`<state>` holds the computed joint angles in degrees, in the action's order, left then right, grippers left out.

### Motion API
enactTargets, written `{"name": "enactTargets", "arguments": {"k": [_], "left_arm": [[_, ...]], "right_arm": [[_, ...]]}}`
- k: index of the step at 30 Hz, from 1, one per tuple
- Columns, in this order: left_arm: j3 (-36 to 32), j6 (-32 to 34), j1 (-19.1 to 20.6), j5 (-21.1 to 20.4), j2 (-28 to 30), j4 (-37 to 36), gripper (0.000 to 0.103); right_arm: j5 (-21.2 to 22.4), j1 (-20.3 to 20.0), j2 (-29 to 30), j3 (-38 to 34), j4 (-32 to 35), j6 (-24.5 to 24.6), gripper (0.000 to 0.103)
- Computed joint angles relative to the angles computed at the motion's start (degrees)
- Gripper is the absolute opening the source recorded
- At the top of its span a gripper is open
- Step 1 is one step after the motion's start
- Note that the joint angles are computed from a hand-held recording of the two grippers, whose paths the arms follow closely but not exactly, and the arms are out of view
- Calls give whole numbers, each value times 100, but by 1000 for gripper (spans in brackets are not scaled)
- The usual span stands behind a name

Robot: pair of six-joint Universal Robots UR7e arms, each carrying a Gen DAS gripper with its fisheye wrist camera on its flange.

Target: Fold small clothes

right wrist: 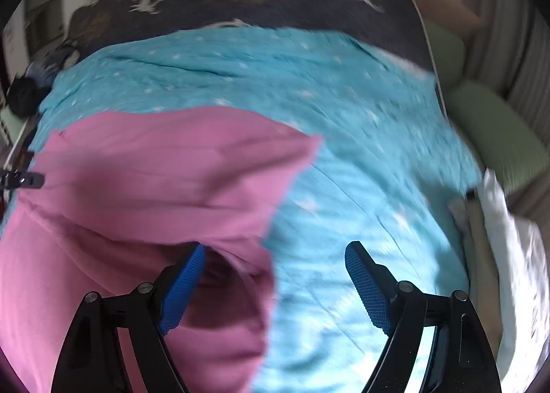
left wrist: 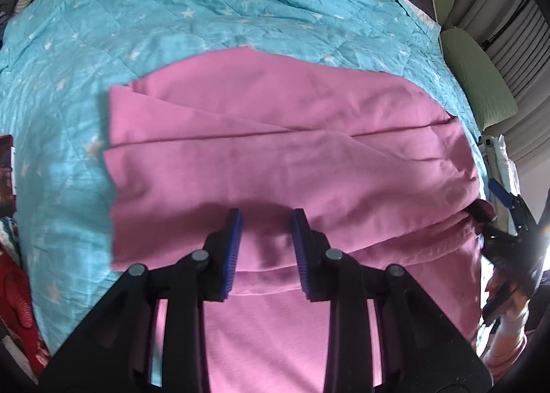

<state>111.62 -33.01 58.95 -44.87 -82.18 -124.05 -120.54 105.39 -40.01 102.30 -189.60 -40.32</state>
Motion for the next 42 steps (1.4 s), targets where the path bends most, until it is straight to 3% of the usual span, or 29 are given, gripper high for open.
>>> {"name": "enactTargets", "arguments": {"k": [3, 4, 6, 8, 10, 11, 13, 15, 17, 20, 23, 26, 29, 31, 36, 37, 40, 42], "left_arm": [[29, -9, -48, 159, 82, -22, 40], [25, -37, -39, 196, 92, 16, 40], [34, -127, 16, 159, 55, 73, 40], [68, -126, 80, 94, 3, 31, 40], [99, -121, 130, 51, -38, -56, 40], [96, -136, 146, 43, -32, -81, 40], [95, -155, 132, 139, -15, -13, 40], [110, -191, 84, 285, -30, 171, 40], [142, -269, 60, 351, -111, 329, 40], [174, -360, 86, 264, -248, 366, 40], [198, -415, 98, 222, -331, 421, 40], [269, -358, 98, 250, -359, 395, 40], [337, -285, 99, 266, -357, 270, 41], [363, -256, 108, 263, -352, 195, 41], [415, -239, 96, 239, -413, 161, 42], [419, -274, 83, 229, -436, 199, 42], [360, -454, 31, 154, -508, 356, 42], [307, -469, -26, 94, -537, 282, 42]], "right_arm": [[-411, 192, 513, -268, -612, -637, 84], [-578, 225, 704, -365, -950, -859, 80], [-995, 213, 911, -665, -1342, -582, 74], [-760, -9, 555, -581, -773, 517, 74], [-162, -365, -15, -399, 427, 1687, 74], [45, -478, -186, -373, 972, 2017, 74], [176, -518, -319, -283, 1343, 1958, 76], [74, -437, -287, -185, 1065, 1205, 76], [120, -410, -433, -91, 1177, 971, 76], [729, -553, -813, -149, 2050, 1730, 77], [1093, -523, -899, -302, 2386, 2216, 77], [966, -365, -773, -571, 2547, 2443, 77], [749, -287, -770, -846, 3265, 2979, 77], [562, -289, -782, -929, 3634, 3043, 77], [-350, -360, -798, -745, 3469, 3097, 78], [-368, -420, -839, -722, 3453, 3180, 78], [349, -639, -1074, -702, 3642, 3754, 78], [653, -613, -1078, -767, 3623, 3674, 78]]}}
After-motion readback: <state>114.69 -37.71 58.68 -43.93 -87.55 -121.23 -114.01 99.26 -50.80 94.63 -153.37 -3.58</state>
